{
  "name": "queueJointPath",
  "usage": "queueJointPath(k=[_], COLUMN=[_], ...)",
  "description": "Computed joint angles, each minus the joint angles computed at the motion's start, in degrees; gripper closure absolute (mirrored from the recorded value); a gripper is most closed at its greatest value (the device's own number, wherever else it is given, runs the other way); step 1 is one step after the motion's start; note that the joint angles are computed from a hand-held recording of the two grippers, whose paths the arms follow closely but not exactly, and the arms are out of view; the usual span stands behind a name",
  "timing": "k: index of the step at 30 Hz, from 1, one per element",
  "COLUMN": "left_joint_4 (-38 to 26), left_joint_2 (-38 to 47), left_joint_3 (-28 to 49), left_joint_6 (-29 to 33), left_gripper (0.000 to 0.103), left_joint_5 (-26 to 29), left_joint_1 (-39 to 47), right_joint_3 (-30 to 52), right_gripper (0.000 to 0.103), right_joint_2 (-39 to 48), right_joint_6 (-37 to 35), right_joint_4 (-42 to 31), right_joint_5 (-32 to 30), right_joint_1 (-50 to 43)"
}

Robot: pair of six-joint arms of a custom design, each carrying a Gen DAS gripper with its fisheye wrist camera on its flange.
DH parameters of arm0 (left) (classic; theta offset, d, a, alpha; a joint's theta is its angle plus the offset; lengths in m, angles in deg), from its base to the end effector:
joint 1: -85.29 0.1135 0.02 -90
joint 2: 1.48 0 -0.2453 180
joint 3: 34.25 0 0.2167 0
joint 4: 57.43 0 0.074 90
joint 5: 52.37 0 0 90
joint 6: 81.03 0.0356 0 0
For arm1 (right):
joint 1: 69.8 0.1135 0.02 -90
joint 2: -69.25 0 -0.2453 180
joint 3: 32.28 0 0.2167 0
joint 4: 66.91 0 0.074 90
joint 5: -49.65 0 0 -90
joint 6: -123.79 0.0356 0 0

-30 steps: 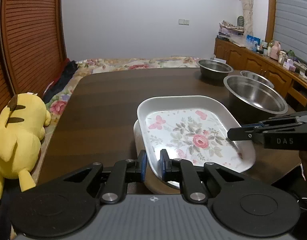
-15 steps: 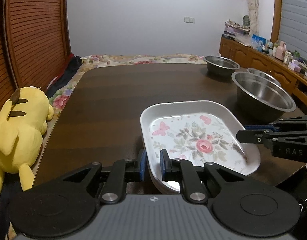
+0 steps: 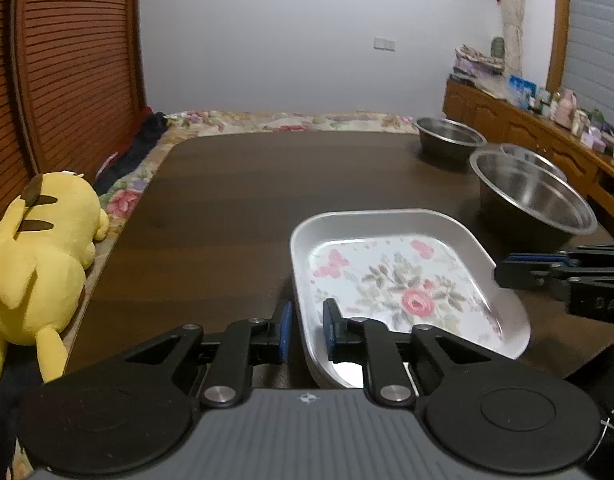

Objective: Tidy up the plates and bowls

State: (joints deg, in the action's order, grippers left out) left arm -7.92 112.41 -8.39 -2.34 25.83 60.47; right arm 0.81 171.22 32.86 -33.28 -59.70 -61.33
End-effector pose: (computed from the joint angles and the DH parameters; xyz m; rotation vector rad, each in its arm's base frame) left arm 0.1954 -0.0824 0.0534 0.1517 2.2236 -0.1141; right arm 0.2325 0.0465 0.0892 -0.3690 2.1488 0.4434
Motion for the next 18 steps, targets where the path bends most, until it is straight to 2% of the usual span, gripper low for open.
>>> queueJointPath(k=[2,4,6,14,18], left_joint_4=[0.26,0.6,0.81,-4.51,-6.85], left_joint_2=[-0.47,-1.1,-2.1,-6.8,-6.14], left_joint_3=[-0.28,-0.47,-0.57,3.8,8.3], left_joint_6=[-0.29,-0.52,-0.81,-1.08,-1.11], left_gripper=[0.083,0.07,0.064,0.062,0.051], left_joint_5=[0.04,-0.25,-0.7,-3.52,-5.62], left_joint_1=[0.09,0.1,-0.15,-4.61,-8.55], right_joint_3=[-0.67,-1.18,-2.15,-1.9,-0.86], right_gripper=[0.086,0.086,0.086,0.086,0.086], right_joint_2=[-1.34,-2.49,-3.59,-3.3,-1.32], right_joint_6=[-0.1,-0.2,-0.33,-0.4,-2.28], right_joint_4=[0.36,0.96,2.81,8.47,11.85], right_joint_5=[0.1,-0.65,-0.19,-5.45,-6.63], right_joint_1=[-0.52,-1.7,-2.72,-12.56,-18.17])
